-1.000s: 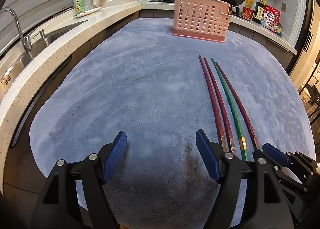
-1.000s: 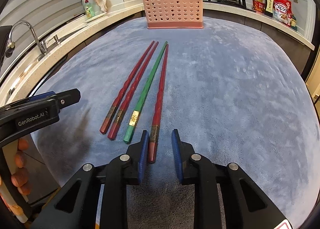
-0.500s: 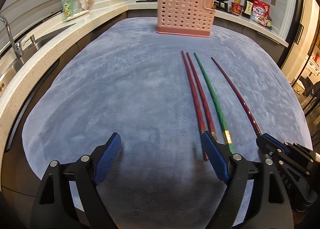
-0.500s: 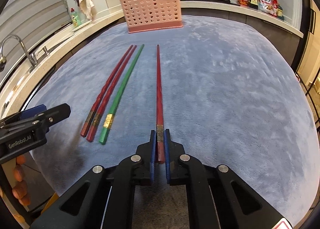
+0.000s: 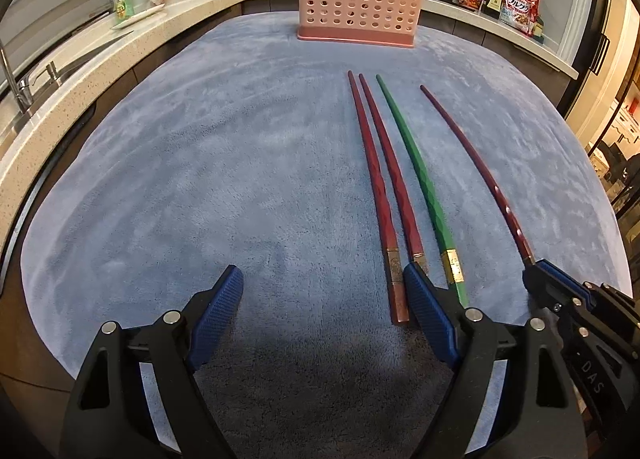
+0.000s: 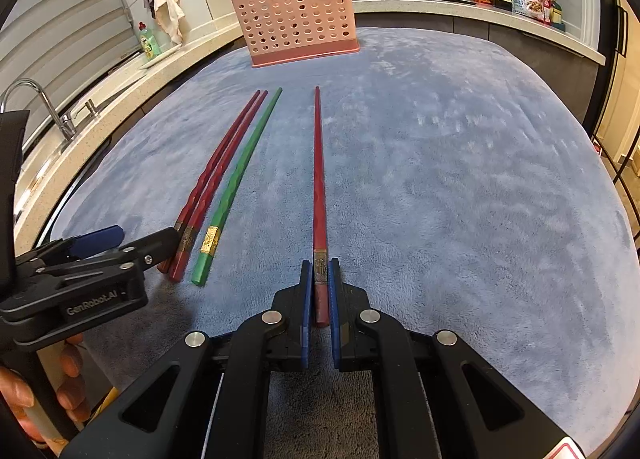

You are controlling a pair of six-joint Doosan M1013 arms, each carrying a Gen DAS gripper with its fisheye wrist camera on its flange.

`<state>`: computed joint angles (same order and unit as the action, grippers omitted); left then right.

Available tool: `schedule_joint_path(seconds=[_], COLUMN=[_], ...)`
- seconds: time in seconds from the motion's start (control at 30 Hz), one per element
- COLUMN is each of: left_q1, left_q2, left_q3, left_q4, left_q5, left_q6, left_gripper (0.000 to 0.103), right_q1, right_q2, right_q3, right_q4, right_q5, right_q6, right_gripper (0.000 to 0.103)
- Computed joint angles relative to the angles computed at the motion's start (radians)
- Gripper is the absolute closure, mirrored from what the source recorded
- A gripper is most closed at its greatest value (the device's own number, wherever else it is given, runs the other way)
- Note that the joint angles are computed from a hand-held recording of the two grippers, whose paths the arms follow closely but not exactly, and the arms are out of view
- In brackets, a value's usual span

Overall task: Organize utensils
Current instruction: 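Close the right tool on a red chopstick while the left tool closes on a dark red one, then lift both held chopsticks and carry them over the pink holder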

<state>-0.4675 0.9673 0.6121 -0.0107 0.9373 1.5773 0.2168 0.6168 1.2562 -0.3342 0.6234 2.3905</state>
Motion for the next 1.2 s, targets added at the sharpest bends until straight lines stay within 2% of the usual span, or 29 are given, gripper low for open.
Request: schedule_joint_path(seconds=[0.1, 0.23, 0.4, 0.57, 0.63, 0.87, 1.2], left_q1=[-0.003, -0.006, -0.006, -0.005, -0.003, -0.004, 0.001], left_q2=[0.0, 0.0, 0.0, 0.004, 0.007, 0.011, 0.017], left_q3=[0.002, 0.002, 0.002, -0.01, -0.016, -0.029, -0.049], left_q4=[0.02, 0.04, 0.049, 0.042, 0.038, 0.045, 0.033], left_q5=[-0.005, -0.009, -0.015, -0.005, 0.001, 0.02, 0.057], left_q6=[-0.004, 0.0, 0.003, 0.007, 0.006, 0.003, 0.004], left_gripper=[0.03, 0.041, 0.061, 0.086, 0.092, 0.096, 0.096], right_q1=[0.0, 0.0, 0.0, 0.001, 0.0, 0.0, 0.001], right_q2=[-0.001, -0.001, -0.001, 0.0, 0.0, -0.001, -0.011], right_q3=[0.003, 0.002, 0.002, 0.002, 0.002, 0.003, 0.011], right_q4=[0.0, -0.002, -0.001, -0.003, -0.002, 0.003, 0.0], right_q5=[-0.003, -0.002, -0.002, -0.001, -0.002, -0.002, -0.011], right_q6=[0.001, 0.002, 0.001, 0.003, 0.003, 0.0, 0.004], right_gripper=[0.096, 0.096, 0.096, 0.096, 0.096, 0.096, 0.096])
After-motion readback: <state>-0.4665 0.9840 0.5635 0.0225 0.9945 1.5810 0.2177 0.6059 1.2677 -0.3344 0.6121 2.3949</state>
